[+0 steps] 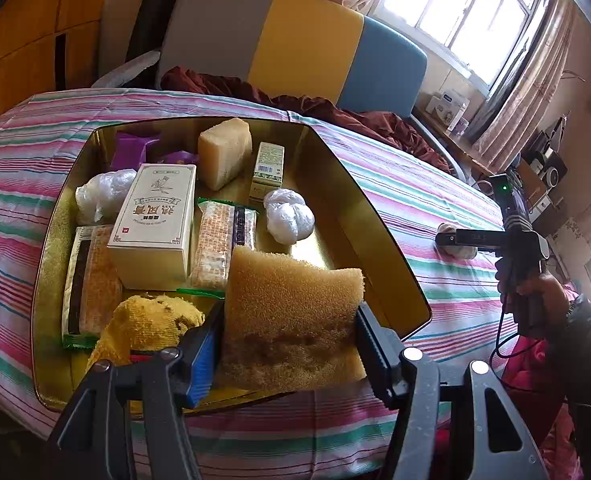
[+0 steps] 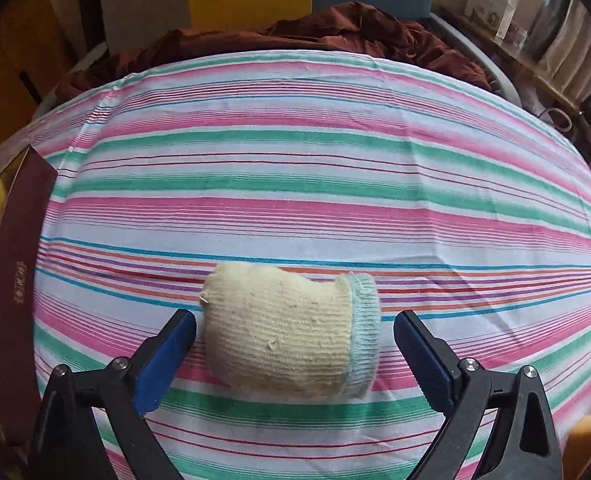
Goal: Organize objects
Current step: 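Carry the yellow sponge into the gold tray and open the left tool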
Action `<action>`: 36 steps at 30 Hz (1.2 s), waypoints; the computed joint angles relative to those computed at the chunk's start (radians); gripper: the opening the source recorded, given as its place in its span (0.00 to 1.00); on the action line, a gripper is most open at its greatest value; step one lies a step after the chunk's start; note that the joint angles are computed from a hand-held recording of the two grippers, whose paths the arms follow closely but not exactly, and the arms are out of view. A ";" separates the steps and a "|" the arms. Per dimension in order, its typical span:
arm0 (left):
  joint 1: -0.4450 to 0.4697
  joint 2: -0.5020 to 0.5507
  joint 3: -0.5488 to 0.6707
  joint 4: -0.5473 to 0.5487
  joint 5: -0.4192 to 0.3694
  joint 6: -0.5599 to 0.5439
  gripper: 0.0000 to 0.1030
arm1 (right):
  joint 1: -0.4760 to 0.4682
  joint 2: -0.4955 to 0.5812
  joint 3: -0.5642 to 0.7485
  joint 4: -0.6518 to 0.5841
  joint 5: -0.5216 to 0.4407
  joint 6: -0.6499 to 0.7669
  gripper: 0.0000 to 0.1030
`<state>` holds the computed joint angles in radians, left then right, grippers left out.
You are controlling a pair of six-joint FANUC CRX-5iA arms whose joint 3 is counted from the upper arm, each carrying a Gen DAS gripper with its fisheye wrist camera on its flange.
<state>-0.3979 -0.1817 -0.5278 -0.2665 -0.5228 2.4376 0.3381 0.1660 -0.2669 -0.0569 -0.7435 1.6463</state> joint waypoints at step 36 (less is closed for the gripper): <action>0.056 0.271 0.159 0.272 -0.060 -0.362 0.65 | 0.014 -0.015 -0.049 0.058 0.037 0.015 0.69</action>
